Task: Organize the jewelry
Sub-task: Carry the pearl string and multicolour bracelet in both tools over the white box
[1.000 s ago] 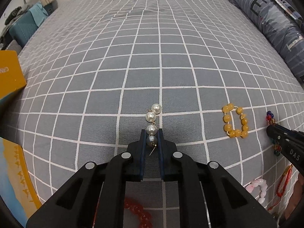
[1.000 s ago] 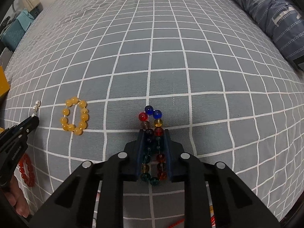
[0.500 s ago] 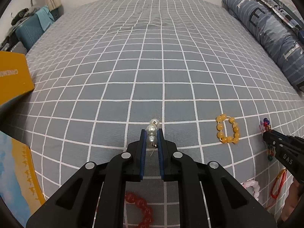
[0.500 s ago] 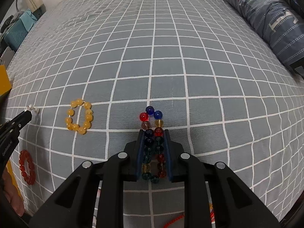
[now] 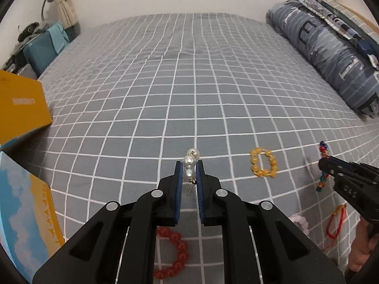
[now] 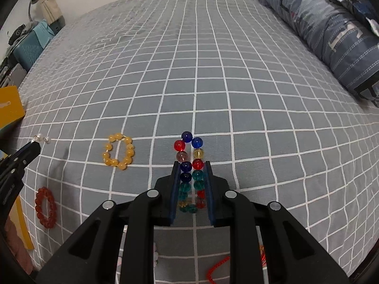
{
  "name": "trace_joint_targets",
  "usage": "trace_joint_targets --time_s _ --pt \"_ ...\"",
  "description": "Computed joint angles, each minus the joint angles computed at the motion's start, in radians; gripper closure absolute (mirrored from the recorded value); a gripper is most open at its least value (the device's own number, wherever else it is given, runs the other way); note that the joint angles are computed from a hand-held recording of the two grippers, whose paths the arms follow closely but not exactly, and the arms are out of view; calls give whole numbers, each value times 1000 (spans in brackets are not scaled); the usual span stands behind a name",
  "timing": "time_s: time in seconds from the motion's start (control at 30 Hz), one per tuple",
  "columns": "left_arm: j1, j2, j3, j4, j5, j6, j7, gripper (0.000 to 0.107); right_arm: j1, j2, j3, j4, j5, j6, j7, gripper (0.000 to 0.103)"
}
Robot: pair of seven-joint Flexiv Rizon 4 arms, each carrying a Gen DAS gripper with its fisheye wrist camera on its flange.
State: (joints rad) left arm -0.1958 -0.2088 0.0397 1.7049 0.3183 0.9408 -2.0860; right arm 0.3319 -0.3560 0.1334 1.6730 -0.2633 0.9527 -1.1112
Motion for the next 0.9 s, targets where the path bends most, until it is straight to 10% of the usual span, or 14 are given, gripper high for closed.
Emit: trace_joint_targets --time_s 0.9 --pt "101 325 -56 135 137 -147 -129 96 86 164 44 64 -135 27 132 84"
